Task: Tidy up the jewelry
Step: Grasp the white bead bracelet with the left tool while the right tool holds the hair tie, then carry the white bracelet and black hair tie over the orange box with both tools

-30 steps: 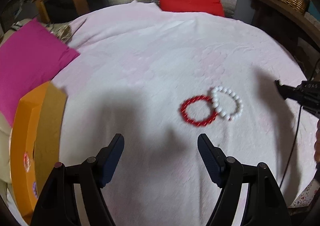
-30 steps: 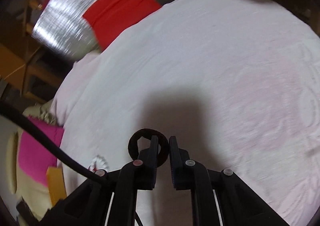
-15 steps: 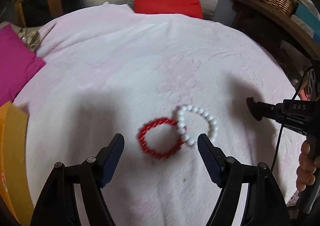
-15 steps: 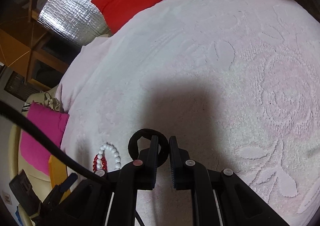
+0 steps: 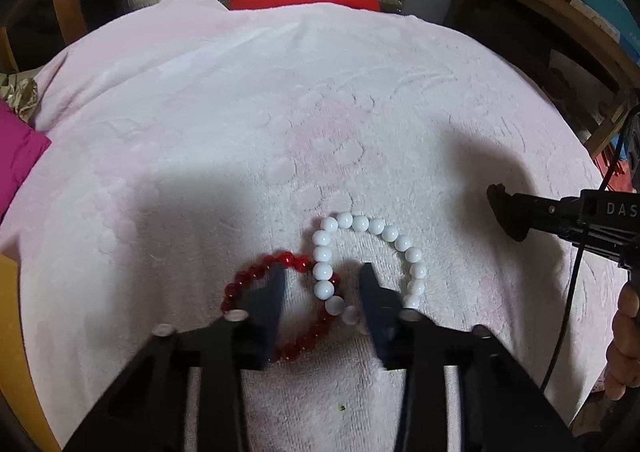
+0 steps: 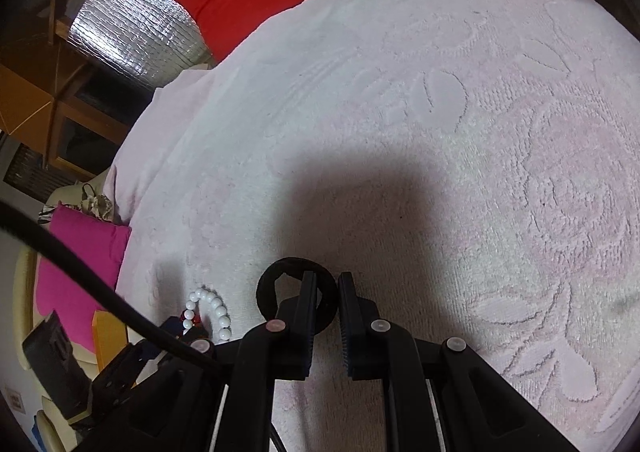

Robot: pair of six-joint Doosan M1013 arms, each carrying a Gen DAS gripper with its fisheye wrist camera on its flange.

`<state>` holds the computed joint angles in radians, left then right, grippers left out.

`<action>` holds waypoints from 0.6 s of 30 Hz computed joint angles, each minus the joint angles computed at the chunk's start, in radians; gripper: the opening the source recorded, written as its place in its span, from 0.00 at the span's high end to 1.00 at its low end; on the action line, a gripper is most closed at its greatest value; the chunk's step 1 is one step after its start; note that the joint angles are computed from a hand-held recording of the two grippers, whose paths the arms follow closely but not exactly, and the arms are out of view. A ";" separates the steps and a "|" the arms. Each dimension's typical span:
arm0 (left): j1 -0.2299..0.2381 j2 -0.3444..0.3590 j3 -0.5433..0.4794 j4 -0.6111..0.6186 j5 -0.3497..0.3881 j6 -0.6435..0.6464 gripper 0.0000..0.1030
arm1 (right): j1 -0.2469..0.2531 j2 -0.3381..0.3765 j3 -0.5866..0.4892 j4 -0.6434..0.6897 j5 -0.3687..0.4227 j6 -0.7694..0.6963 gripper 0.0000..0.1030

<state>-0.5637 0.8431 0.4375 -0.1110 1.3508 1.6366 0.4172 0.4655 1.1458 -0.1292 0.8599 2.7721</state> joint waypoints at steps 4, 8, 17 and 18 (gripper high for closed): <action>0.000 -0.031 0.055 -0.009 -0.052 0.018 0.88 | 0.001 0.000 0.002 -0.002 -0.001 0.004 0.88; -0.002 -0.090 0.149 -0.042 -0.121 0.087 0.89 | -0.001 0.000 0.003 0.003 -0.002 0.007 0.88; 0.002 -0.194 0.331 -0.127 -0.162 0.162 0.89 | -0.002 -0.004 0.009 0.006 -0.012 0.002 0.88; 0.003 -0.196 0.336 -0.131 -0.154 0.159 0.89 | -0.002 -0.006 0.011 0.002 -0.014 0.004 0.88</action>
<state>-0.5602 0.6476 0.7740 -0.2421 1.1969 1.7955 0.4149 0.4596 1.1569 -0.1268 0.8458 2.7757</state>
